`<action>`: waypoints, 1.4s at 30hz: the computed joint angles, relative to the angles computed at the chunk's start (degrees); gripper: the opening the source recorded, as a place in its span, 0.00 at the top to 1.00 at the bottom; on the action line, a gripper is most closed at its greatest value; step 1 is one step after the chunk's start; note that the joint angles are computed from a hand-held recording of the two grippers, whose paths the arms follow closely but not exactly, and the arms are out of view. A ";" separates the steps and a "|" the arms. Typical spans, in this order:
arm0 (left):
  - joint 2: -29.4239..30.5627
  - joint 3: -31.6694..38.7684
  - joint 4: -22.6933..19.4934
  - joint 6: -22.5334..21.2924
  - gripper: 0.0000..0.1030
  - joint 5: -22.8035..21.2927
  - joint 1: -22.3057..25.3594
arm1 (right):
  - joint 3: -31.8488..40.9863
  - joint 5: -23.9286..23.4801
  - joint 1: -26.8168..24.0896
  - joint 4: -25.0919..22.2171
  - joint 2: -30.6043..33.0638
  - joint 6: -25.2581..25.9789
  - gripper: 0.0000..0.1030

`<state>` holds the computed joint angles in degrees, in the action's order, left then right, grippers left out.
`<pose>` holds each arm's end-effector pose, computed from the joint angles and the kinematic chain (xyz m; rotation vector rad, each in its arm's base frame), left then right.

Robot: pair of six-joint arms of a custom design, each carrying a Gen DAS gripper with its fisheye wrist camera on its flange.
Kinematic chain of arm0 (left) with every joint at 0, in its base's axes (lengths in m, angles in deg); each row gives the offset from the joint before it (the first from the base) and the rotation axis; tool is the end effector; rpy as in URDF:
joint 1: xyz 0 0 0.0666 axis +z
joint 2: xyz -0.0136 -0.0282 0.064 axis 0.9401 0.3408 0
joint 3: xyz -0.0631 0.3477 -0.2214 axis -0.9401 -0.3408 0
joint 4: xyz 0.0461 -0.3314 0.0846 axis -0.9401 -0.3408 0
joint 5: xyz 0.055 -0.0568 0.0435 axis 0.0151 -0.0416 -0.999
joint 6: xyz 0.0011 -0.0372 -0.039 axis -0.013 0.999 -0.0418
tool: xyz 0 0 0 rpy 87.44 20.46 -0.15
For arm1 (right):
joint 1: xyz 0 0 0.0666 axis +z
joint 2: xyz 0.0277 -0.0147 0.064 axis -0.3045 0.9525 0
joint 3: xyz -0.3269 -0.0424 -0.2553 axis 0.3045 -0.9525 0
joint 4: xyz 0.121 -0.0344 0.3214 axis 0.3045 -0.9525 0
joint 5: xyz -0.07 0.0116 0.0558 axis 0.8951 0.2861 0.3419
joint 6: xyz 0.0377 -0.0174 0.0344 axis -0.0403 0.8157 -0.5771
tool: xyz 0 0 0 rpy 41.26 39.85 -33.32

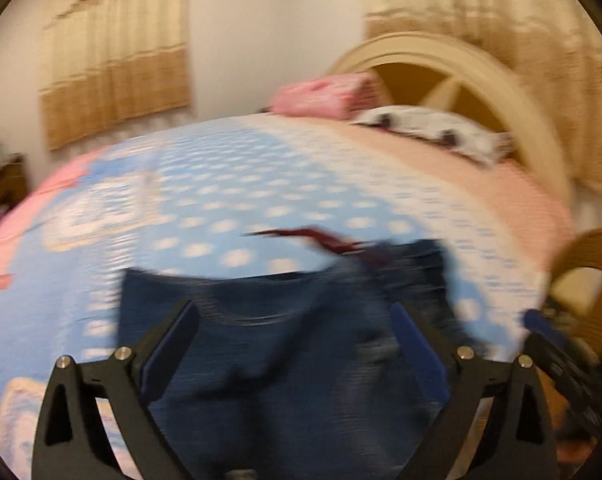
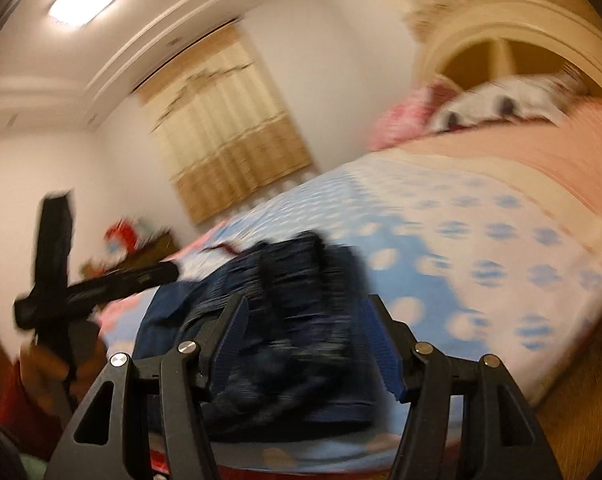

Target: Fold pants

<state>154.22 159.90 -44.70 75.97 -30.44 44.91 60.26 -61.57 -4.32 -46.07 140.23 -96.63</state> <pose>0.5856 -0.2679 0.5331 0.2329 2.1827 -0.1010 0.5312 0.1321 0.4567 -0.0057 1.8843 0.5581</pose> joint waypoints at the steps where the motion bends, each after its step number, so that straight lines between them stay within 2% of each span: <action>1: 0.09 0.14 -0.89 0.49 0.04 -1.30 0.35 | 1.49 0.13 1.05 -1.19 0.73 2.03 0.41; 4: 0.64 -0.01 -2.93 2.26 0.04 -4.32 1.48 | 6.19 1.33 4.23 -5.52 3.32 8.40 0.41; 7: 1.50 -0.19 -3.72 2.01 0.04 -6.97 1.51 | 9.86 6.56 6.41 -10.60 5.94 13.75 0.41; 10: 0.87 -2.31 -2.47 0.84 0.04 -7.54 1.74 | 11.00 11.46 6.88 -15.54 7.44 15.27 0.41; 12: 1.01 -2.52 -2.21 0.20 0.04 -7.97 1.62 | 9.73 13.95 6.62 -17.21 7.26 15.66 0.41; 15: 1.05 -3.15 -1.99 -0.75 0.02 -8.84 1.14 | 5.64 12.52 5.46 -16.34 5.55 13.17 0.41; 17: 1.23 -3.87 -1.13 -1.98 0.00 -11.48 0.43 | 3.62 11.15 4.84 -15.56 4.47 11.51 0.41; 20: 1.82 -3.29 -1.82 -3.02 0.00 -13.41 -0.07 | 3.88 9.99 4.37 -17.22 4.34 11.15 0.41; 22: 1.57 -3.92 -1.27 -3.26 0.00 -14.05 -0.17 | 3.58 9.23 4.07 -15.91 3.43 10.68 0.41; 25: 1.97 -3.05 -2.21 -2.30 0.00 -13.49 0.01 | 2.86 8.76 3.48 -11.53 1.63 10.91 0.41; 28: 2.04 -3.17 -2.05 -2.59 0.00 -13.98 -0.08 | 5.32 5.96 2.24 -10.13 1.63 9.50 0.41; 31: 1.99 -3.14 -2.18 -2.52 0.00 -13.79 -0.07 | 12.23 0.96 1.18 -12.02 4.71 7.90 0.41; 35: 1.07 -4.54 -0.83 -2.83 0.00 -14.05 -0.08 | 25.28 -7.26 0.05 -19.21 12.64 6.85 0.41; 38: 0.44 -5.92 0.66 -3.13 0.00 -13.54 0.40 | 36.73 -10.25 -0.36 -27.52 19.64 5.61 0.41; 42: 1.05 -5.92 0.44 -2.13 0.00 -12.99 0.67 | 47.78 -9.97 0.61 -35.05 25.82 8.88 0.41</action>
